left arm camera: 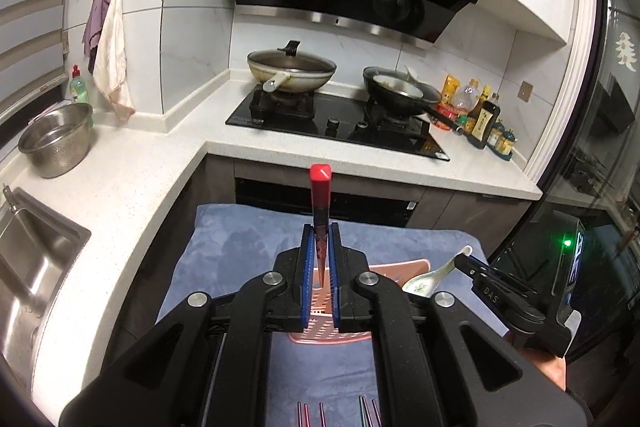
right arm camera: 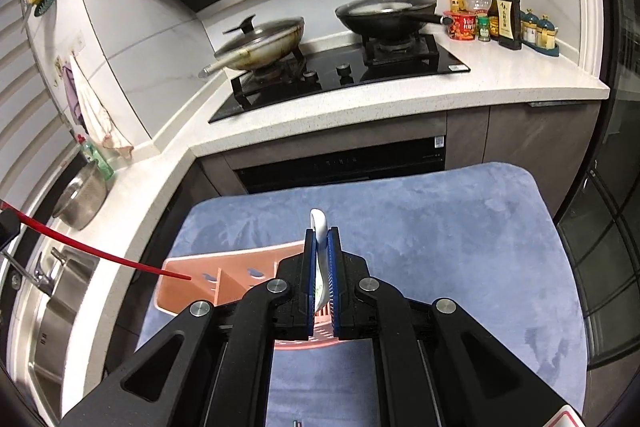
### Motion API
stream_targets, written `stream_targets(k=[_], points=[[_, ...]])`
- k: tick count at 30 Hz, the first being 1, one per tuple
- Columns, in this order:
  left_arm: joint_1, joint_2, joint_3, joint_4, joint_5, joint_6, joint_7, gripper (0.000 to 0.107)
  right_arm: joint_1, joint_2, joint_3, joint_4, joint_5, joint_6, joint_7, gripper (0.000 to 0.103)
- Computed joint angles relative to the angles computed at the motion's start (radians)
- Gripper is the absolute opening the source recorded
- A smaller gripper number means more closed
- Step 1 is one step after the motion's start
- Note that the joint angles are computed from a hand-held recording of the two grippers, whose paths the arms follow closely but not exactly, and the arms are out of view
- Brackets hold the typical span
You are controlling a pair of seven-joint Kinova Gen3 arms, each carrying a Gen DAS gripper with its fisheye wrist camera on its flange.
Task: Organize utensils
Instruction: 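Drop the red chopstick and white spoon into the pink holder, opening both tools, then move both open tools back over the remaining chopsticks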
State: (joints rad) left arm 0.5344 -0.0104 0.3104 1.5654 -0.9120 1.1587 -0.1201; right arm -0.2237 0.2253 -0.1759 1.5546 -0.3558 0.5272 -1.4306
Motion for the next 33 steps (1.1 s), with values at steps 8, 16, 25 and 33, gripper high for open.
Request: stream_targets(k=[8,16,25,33], points=[[-0.022,0.025,-0.039,0.022,0.091,-0.057,-0.018,0.007,-0.019,0.049,0.004,-0.015,0.042,0.020,-0.020,0.007],[-0.027,0.026,-0.045,0.045,0.108,-0.051,0.005,0.016,-0.034,0.043,0.006,0.008,0.068,-0.004,-0.048,0.011],[0.003,-0.005,-0.006,0.081,0.090,0.018,0.072,0.025,0.000,-0.080,-0.002,0.119,0.025,-0.010,0.003,0.023],[0.060,-0.020,0.066,0.154,0.099,0.102,0.194,0.025,-0.013,-0.267,0.048,0.340,-0.079,0.020,0.121,0.027]])
